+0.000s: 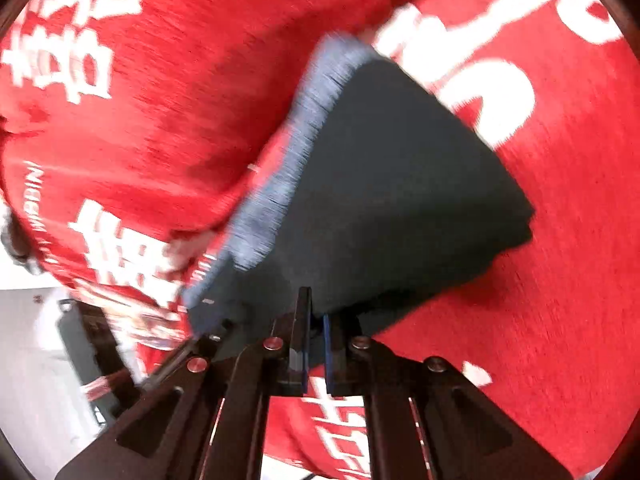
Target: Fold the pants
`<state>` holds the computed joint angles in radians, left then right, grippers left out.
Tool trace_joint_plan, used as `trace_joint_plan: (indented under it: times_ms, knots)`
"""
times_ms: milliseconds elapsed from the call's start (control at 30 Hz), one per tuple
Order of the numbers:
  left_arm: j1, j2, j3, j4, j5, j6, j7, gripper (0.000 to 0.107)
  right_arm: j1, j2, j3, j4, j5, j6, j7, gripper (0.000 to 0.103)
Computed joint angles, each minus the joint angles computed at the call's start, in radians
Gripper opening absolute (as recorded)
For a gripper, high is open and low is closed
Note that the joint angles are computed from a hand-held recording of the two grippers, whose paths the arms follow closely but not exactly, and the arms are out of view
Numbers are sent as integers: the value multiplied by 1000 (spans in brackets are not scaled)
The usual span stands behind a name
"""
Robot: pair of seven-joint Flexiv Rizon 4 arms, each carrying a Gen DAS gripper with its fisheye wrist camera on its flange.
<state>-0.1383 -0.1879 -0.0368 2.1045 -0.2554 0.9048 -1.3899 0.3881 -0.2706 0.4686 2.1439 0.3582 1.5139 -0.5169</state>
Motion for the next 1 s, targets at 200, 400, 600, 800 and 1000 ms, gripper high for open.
trace_joint_plan:
  times_ms: [200,400,600,800,1000]
  knots:
    - [-8,-30,40,-13,114,7,-152,67,2,-64,1,4,-57,31,22,7]
    - [18,15,33,-29,109,-22,-143,69,-109,44,80,-78,-69,-274,-215,11]
    - [-5,-43,-3,-118,111,17,-120,69,4,96,-171,-55,-401,-345,-73,11]
    - [-66,-164,-6,-227,161,37,-169,69,-3,-31,-235,-150,-434,-336,-144,11]
    - [-66,-164,21,-170,203,0,-215,83,1,-95,-205,-199,-366,-414,-249,11]
